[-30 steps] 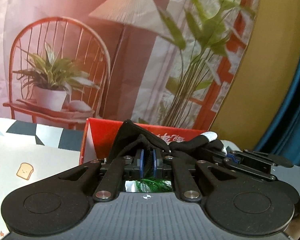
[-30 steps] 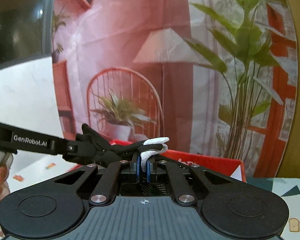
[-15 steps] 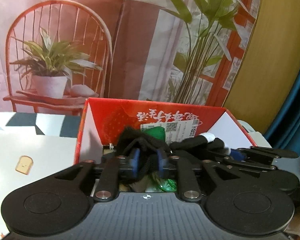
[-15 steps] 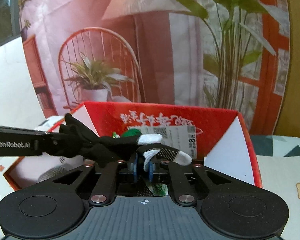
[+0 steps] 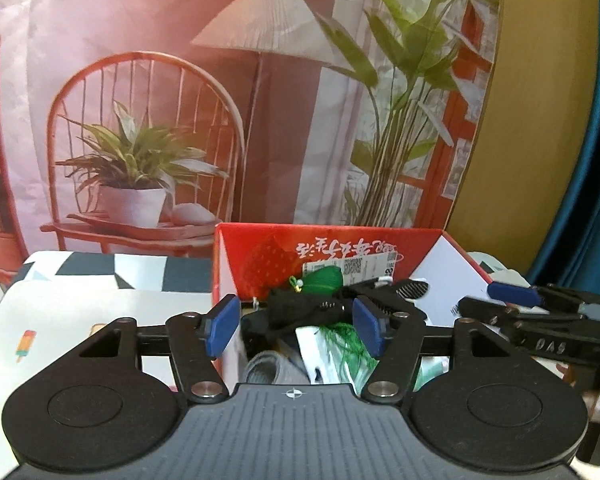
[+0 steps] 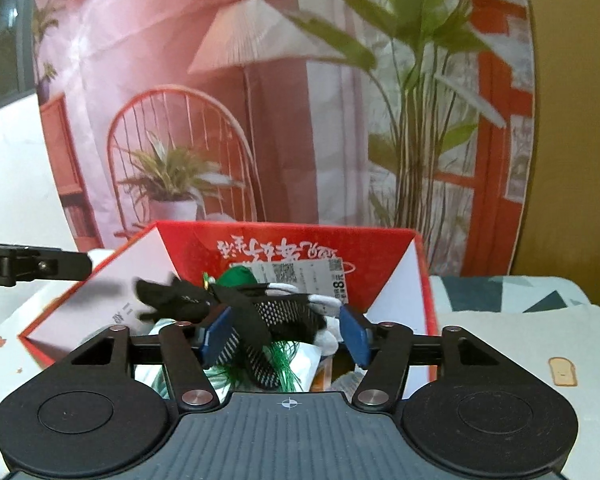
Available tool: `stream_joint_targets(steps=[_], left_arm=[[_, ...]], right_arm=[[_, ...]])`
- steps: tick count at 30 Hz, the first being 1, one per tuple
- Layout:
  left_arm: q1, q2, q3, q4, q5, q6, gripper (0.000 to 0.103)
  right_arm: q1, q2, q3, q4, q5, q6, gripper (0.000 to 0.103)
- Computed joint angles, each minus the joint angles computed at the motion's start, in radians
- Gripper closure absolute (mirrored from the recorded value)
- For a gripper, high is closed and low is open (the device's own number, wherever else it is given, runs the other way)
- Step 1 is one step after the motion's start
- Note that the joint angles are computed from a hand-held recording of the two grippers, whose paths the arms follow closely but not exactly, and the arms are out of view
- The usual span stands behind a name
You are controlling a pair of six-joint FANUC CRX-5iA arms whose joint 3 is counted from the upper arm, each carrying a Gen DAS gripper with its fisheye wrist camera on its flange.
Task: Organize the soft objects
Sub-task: 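Lower the glove into the box and open both tools, then move both tools to the white sock and close on it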
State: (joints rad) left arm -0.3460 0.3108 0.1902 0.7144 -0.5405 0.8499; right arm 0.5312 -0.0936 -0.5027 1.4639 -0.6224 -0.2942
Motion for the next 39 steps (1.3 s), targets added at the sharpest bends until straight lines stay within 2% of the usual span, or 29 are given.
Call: stream_joint_targets(steps=[2,4,10,15,22,30,39], left_arm=[[0.004,-0.039,-0.061,0.026,0.023,-0.044,0.037],[0.008,-0.072,-0.113,0.050,0.042,-0.077,0.031],[0.022,-0.156,-0.269,0.126,0.083,-0.153,0.029],[0.035,-0.179,-0.337,0.105,0.071,-0.131,0.029],[0.051,-0.177,-0.380,0.043,0.058,-0.025,0.029],[0.051,-0.147,-0.366,-0.038,0.025,0.055,0.029],[0.040,-0.136,-0.392,0.005,0.043,0.030,0.029]], right_arm=[[0.000,-0.031,-0.037,0.055,-0.004,-0.049,0.045],[0.005,-0.058,-0.070,0.094,-0.018,-0.085,0.044],[0.039,-0.125,-0.155,0.169,-0.081,-0.197,0.044],[0.099,-0.161,-0.223,0.182,-0.168,-0.230,0.044],[0.192,-0.164,-0.289,0.202,-0.284,-0.260,0.044],[0.244,-0.118,-0.291,0.067,-0.270,-0.268,0.044],[0.243,-0.064,-0.267,-0.060,-0.255,-0.270,0.045]])
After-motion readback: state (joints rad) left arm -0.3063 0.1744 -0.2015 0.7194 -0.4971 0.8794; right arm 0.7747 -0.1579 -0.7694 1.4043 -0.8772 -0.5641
